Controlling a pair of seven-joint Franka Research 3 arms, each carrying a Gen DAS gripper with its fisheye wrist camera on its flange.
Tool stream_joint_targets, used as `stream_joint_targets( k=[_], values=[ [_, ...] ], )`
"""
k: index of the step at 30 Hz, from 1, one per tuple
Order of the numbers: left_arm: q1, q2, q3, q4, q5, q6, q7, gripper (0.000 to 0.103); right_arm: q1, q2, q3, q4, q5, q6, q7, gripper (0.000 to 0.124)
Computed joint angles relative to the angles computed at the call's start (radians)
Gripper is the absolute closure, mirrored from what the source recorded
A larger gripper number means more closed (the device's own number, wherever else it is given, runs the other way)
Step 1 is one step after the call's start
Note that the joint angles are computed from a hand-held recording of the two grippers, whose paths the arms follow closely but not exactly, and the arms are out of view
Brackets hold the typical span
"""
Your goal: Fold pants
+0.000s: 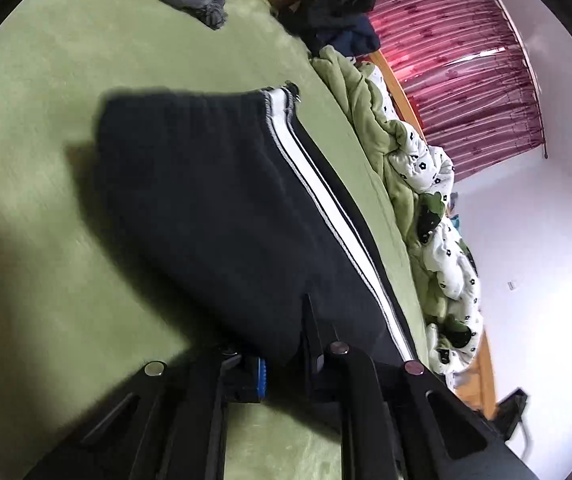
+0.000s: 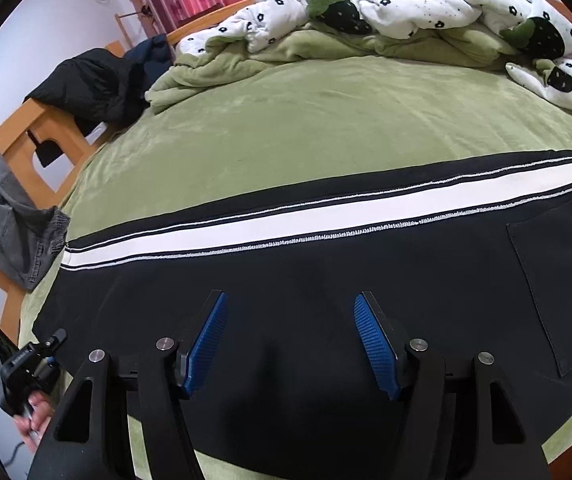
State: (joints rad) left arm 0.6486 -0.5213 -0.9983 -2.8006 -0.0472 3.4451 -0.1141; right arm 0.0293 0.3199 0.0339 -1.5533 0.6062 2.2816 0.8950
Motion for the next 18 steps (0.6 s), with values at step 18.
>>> stream_joint_targets(
  k=[18],
  values=[
    [-0.137,-0.127,0.271,-0.091,0.22,-0.185,-0.078,0.072,0.046,-0.036,-0.003,-0.072,-0.065,0.084,-0.044,0.058]
  ],
)
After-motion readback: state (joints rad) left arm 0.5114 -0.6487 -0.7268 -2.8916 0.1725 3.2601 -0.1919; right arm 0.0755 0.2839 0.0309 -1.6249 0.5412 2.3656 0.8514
